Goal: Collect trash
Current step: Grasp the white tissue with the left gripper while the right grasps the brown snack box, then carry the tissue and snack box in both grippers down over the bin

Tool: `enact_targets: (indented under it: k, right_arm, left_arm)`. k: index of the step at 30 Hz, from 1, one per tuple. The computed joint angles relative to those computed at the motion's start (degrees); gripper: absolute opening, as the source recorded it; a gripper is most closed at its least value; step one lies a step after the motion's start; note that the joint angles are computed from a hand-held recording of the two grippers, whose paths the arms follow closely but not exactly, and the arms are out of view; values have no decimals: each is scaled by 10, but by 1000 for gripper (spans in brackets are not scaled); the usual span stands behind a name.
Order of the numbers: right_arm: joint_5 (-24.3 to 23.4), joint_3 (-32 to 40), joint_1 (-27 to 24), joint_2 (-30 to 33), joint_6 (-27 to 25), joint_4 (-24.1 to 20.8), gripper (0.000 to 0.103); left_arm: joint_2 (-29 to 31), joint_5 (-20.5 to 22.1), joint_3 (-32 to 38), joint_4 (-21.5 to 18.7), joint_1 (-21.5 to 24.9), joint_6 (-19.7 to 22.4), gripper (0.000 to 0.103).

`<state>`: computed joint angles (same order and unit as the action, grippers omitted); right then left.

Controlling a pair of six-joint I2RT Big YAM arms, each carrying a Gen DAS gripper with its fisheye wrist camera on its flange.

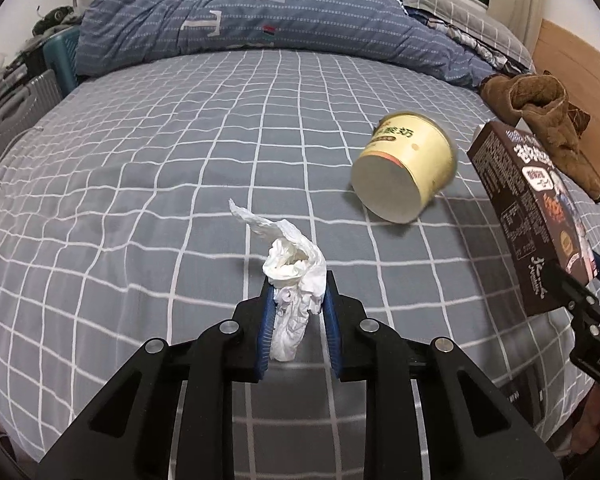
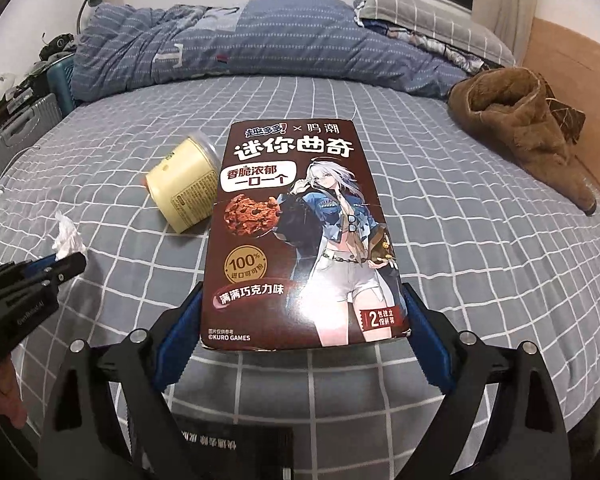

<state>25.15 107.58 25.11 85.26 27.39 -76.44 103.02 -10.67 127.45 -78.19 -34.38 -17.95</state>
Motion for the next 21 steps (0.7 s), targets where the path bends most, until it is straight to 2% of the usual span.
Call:
enact_targets:
  k: [15,21]
  right_arm:
    - [24,-15,25,-38,26,-18,88]
    - [36,-34,47,-65,57,-27,88]
  left_arm:
    - [-63,-21,-66,13,-34,-16,22]
    - [-92,-32,-96,19,-51,-26,22]
